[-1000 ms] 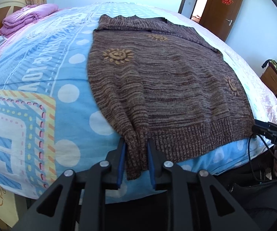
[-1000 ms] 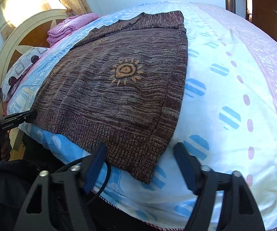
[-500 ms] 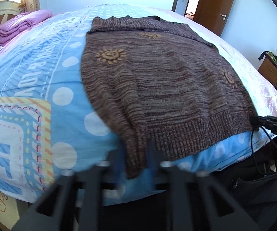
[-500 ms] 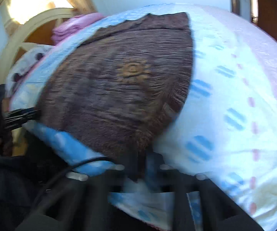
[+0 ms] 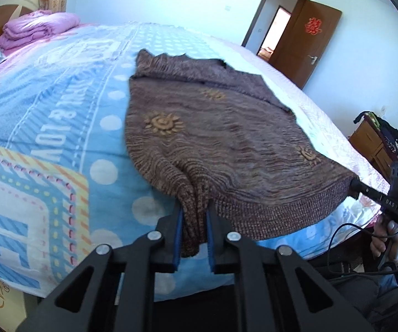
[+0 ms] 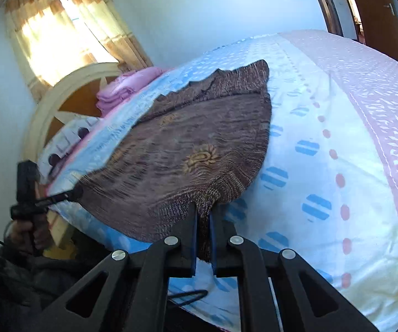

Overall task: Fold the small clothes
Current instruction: 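Lift the hem with both tools and fold it over toward the collar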

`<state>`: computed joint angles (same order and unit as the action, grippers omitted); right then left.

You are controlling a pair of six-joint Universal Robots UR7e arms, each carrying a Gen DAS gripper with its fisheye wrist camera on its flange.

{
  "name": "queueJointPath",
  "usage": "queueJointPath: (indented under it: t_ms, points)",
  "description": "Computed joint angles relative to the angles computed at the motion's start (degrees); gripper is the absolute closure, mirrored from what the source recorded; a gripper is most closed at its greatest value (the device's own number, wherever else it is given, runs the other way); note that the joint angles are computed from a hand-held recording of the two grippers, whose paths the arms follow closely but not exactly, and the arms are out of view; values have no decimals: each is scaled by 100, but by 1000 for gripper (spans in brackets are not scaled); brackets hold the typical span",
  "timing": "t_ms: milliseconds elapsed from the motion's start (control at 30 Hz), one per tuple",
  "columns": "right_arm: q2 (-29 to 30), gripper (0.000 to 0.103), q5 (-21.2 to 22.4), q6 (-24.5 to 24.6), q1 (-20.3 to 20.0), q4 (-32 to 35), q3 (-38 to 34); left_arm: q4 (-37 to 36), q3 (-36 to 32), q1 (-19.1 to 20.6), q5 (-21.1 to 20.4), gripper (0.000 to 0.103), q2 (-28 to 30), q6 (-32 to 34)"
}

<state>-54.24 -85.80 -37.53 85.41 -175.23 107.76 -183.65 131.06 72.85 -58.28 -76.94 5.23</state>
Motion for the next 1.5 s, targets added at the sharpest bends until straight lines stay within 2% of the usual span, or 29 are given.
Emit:
queueJointPath:
  t_ms: [133, 400, 767, 967, 1200, 1500]
  points:
    - [-56, 96, 176, 11, 84, -118, -21, 7, -93, -52, -251, 88, -55, 24]
    - [86, 96, 458, 205, 205, -177, -466, -26, -500, 31, -359, 88, 117, 251]
    - [672, 96, 518, 324, 501, -73, -1657, 74, -1577, 277, -846, 89, 521, 260]
    - [1102, 96, 470, 441, 623, 238, -2544, 233, -2274, 391, -1035, 89, 868, 278]
    - [1645, 96, 279, 529, 744, 608, -3566, 348, -2977, 396, -1004, 89, 1224, 543]
    - [2652, 96, -24, 588, 898, 1585, -5496, 758, -4108, 614, -895, 89, 1845, 575]
